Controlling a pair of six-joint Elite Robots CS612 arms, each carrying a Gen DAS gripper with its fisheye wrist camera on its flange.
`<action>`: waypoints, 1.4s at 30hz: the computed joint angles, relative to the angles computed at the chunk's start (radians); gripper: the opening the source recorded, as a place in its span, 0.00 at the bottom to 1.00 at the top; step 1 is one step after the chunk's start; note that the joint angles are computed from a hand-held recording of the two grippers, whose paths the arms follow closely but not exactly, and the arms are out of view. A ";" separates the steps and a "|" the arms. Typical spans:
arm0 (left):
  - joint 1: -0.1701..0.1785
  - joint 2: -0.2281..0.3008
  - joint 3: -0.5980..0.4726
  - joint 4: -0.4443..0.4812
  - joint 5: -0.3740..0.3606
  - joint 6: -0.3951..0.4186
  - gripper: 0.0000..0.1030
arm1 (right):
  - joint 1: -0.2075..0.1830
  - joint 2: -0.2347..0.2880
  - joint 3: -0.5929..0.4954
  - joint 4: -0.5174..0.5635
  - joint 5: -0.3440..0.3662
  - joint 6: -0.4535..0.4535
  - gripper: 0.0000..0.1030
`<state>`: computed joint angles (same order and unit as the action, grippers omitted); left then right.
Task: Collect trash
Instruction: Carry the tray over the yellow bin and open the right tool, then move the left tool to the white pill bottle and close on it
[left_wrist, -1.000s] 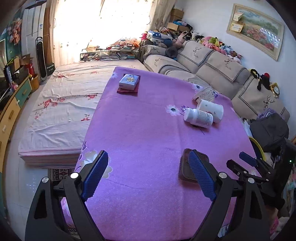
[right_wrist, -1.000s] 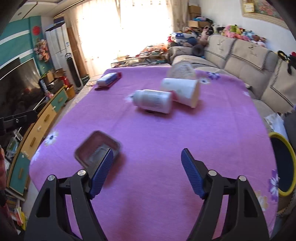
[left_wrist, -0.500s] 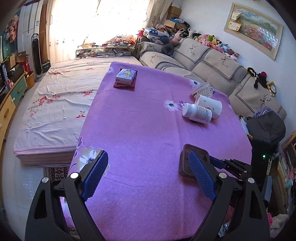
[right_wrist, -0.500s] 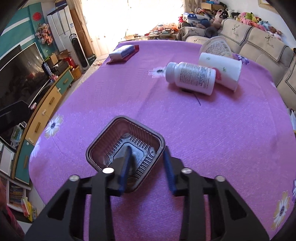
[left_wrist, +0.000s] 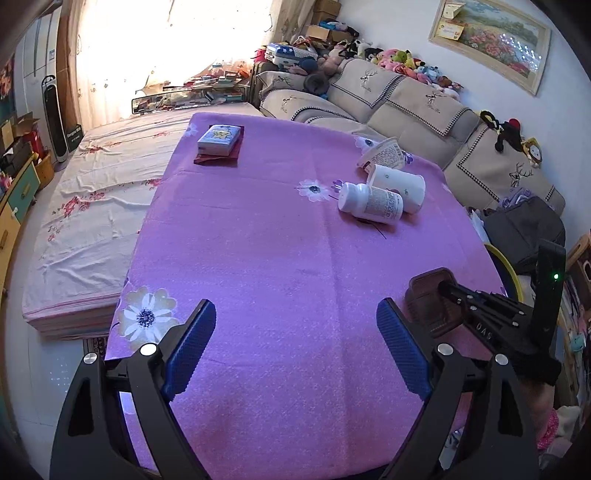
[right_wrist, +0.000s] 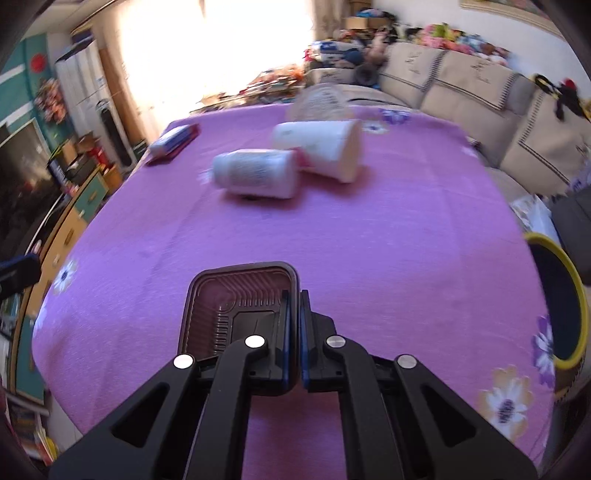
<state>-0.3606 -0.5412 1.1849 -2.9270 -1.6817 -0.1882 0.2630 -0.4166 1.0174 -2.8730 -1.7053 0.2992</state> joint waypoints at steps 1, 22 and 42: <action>-0.004 0.002 -0.004 0.004 -0.001 0.009 0.85 | -0.008 -0.015 0.032 -0.024 -0.012 0.023 0.04; -0.074 0.066 -0.144 0.122 0.009 0.084 0.85 | -0.231 -0.127 0.322 -0.098 -0.236 0.398 0.04; -0.096 0.239 -0.466 0.311 0.087 0.095 0.89 | -0.208 -0.116 0.342 -0.191 -0.273 0.388 0.32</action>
<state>-0.4561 -0.3020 0.7193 -2.6156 -1.5945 -0.0933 0.0547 -0.5322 1.3596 -3.0638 -1.9782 0.6874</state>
